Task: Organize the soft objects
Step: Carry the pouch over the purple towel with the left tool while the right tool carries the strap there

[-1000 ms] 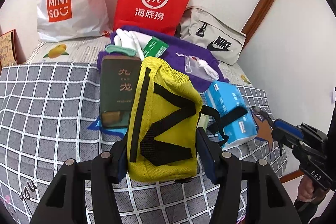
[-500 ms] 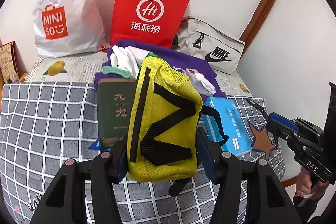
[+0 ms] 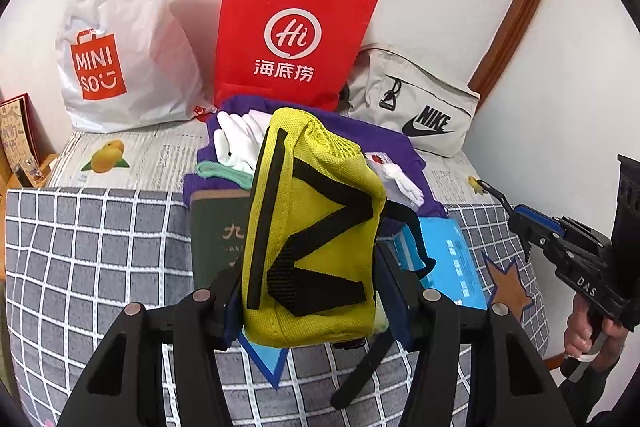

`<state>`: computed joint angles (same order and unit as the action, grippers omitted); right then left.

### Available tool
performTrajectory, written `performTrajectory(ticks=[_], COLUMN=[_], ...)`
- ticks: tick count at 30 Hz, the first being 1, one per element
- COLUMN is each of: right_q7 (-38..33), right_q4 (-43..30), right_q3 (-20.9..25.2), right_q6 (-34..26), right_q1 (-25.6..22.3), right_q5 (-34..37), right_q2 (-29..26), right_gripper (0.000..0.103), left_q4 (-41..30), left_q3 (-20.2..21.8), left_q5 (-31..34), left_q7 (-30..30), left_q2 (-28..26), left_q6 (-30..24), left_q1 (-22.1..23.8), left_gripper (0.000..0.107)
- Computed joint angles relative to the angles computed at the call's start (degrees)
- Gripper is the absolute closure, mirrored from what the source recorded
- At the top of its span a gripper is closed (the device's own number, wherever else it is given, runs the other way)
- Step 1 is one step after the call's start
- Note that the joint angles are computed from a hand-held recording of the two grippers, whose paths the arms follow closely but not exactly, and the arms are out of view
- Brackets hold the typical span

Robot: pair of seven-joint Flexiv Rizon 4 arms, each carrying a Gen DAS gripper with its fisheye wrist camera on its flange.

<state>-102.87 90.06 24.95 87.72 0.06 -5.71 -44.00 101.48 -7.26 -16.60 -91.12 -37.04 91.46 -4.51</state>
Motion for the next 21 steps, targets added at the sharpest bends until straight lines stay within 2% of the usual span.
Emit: performTrajectory(ticks=[10,21], right_q7=[1.92,-0.57], right_q4=[-9.49,-26.05], right_q3=[-3.00,-3.92], right_q6=[-3.80,-13.19], right_q1=[2.21,5.09], right_q5=[0.19,3.32], right_q2=[-4.52,-12.98], right_gripper=[0.083,0.083], left_q4=[-8.63,-22.23], left_q3=[4.14,5.14], left_q5=[0.45,1.10], left_q7=[-0.69,-0.63], left_q2=[-3.81,-11.44], left_q6=[-5.74,-13.55], left_q1=[-1.90,-1.72], left_gripper=[0.052,0.052])
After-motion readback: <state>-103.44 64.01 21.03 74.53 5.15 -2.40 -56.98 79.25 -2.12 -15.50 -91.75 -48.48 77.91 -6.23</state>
